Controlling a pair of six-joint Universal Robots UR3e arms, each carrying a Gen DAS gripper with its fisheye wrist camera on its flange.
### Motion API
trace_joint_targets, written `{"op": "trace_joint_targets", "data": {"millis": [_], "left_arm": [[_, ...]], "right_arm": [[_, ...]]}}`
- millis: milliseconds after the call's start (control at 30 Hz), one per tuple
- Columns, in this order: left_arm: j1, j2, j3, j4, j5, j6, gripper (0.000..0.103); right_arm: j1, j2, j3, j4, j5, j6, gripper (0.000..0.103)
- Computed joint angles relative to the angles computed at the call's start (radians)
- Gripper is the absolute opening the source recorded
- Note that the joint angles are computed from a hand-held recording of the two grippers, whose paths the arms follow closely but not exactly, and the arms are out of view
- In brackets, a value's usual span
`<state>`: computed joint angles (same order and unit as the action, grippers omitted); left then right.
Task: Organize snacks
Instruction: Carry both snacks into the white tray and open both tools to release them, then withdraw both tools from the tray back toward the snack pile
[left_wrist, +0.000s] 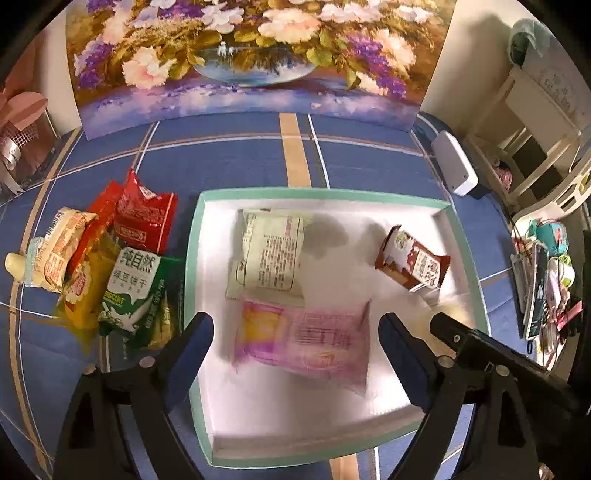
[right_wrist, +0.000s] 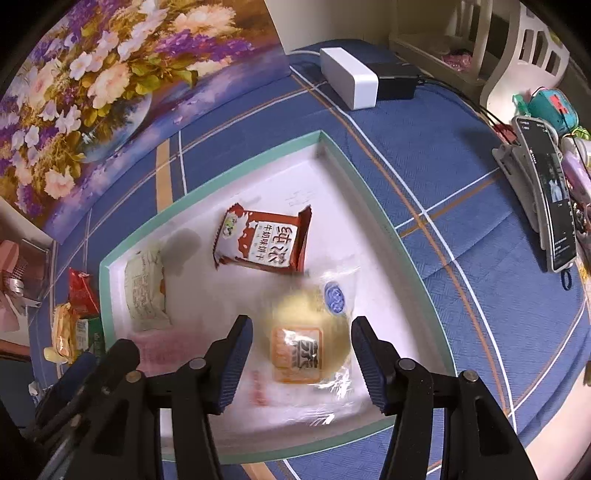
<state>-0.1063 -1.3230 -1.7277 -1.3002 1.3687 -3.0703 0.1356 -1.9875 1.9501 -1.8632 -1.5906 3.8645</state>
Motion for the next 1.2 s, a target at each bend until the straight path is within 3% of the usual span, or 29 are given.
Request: {"op": "trace_joint_targets", "data": {"millis": [267,333,467,567,733,867,1100,1200], "left_arm": [[0.047,0.017,0.044,-0.042,-0.030,0.022,0.091],[0.068,0.025,0.045,-0.044,-0.014,0.030,0.091],[0.123,0.057,0.014,0.019,0.101,0.022,0.095],[0.193,0.077,-0.006,0.049,0.153,0.030,0.101],[0.372,0.136,-0.043,0.060,0.140,0.098,0.101],[0.521,0.192,-0.072,0.067,0.115,0.174,0.101],[0.781,0.236,-0.087,0.055,0.046,0.288,0.101],[0.862,0.236,-0.081,0.041,0.015,0.310,0.101]], "right_arm": [[0.026,0.008,-0.036,0.016,-0.031,0.012,0.060],[0.029,0.015,-0.031,0.007,-0.026,0.014,0.076],[0.070,0.059,-0.048,-0.029,-0.048,0.024,0.088],[0.093,0.084,-0.053,-0.066,-0.046,0.030,0.103],[0.176,0.162,-0.107,-0.114,-0.082,0.039,0.103],[0.223,0.190,-0.093,-0.256,-0.068,0.038,0.103],[0.364,0.313,-0.163,-0.426,-0.167,0.021,0.103],[0.407,0.385,-0.263,-0.383,-0.172,0.029,0.103]]}}
